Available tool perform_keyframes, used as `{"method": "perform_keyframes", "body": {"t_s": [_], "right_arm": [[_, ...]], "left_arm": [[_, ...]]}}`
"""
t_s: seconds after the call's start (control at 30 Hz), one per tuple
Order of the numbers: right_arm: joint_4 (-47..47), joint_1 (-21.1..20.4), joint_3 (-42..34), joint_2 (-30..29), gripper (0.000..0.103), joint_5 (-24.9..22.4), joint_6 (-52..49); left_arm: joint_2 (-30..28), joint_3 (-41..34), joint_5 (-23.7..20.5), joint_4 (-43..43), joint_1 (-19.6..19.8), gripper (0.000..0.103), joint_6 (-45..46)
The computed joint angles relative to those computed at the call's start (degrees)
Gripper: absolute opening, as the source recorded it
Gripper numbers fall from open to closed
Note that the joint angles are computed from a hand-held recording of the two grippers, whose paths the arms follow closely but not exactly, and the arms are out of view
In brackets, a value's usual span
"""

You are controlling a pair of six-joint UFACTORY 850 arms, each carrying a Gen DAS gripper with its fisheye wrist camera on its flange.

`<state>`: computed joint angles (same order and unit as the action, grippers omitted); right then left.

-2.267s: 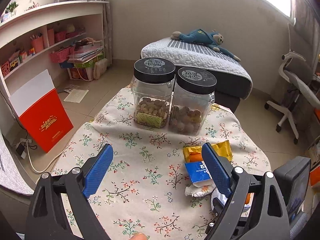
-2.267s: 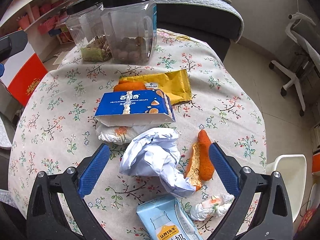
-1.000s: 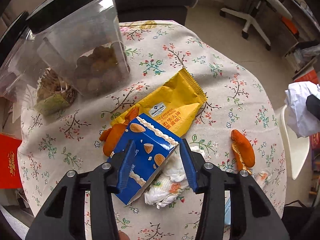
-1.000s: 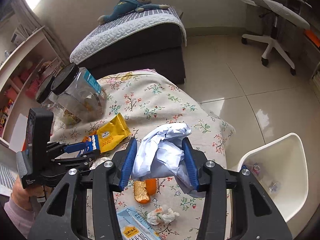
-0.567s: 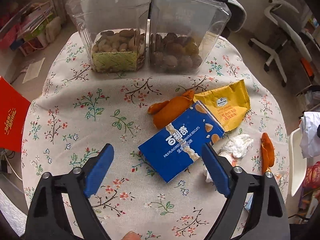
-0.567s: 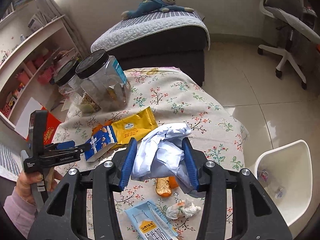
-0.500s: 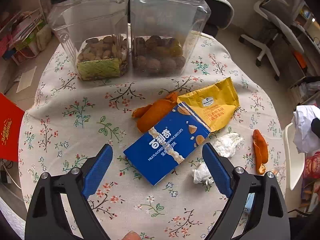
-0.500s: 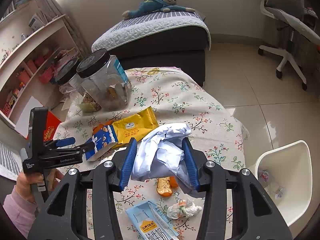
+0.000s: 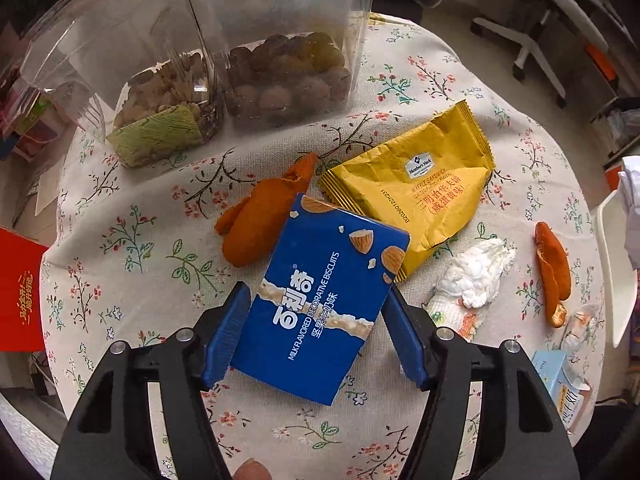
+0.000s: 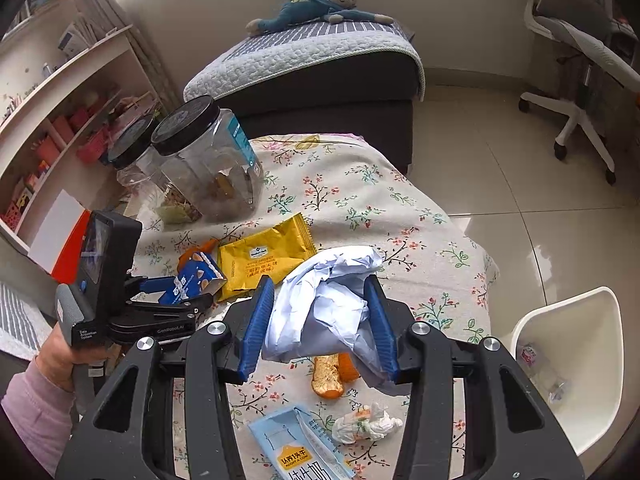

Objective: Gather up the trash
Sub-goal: 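Lift the white bag and blue biscuit box and carry both toward the white bin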

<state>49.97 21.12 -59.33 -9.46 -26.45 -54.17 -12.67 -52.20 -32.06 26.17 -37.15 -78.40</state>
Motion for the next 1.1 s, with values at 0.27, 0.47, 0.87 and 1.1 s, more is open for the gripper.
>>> {"method": "perform_keyframes", "body": {"t_s": [0.27, 0.47, 0.87, 1.1], "right_arm": [[2.34, 1.90, 2.38, 2.25, 0.044, -0.14, -3.52], [10.42, 2.55, 5.70, 6.33, 0.044, 0.97, -12.73], [39.80, 2.08, 12.03, 12.40, 0.044, 8.46, -41.87], [56.41, 1.66, 13.69, 14.09, 0.045, 10.39, -58.38]], "left_arm": [[9.75, 6.74, -1.74, 4.20, -2.31, 0.058, -19.57], [12.23, 3.82, -17.49, 14.13, -10.01, 0.058, -39.29], [3.60, -6.06, -44.19, 27.24, -22.24, 0.060, -53.24], [-0.81, -12.27, -50.98, 33.09, -24.30, 0.061, -53.29]]}}
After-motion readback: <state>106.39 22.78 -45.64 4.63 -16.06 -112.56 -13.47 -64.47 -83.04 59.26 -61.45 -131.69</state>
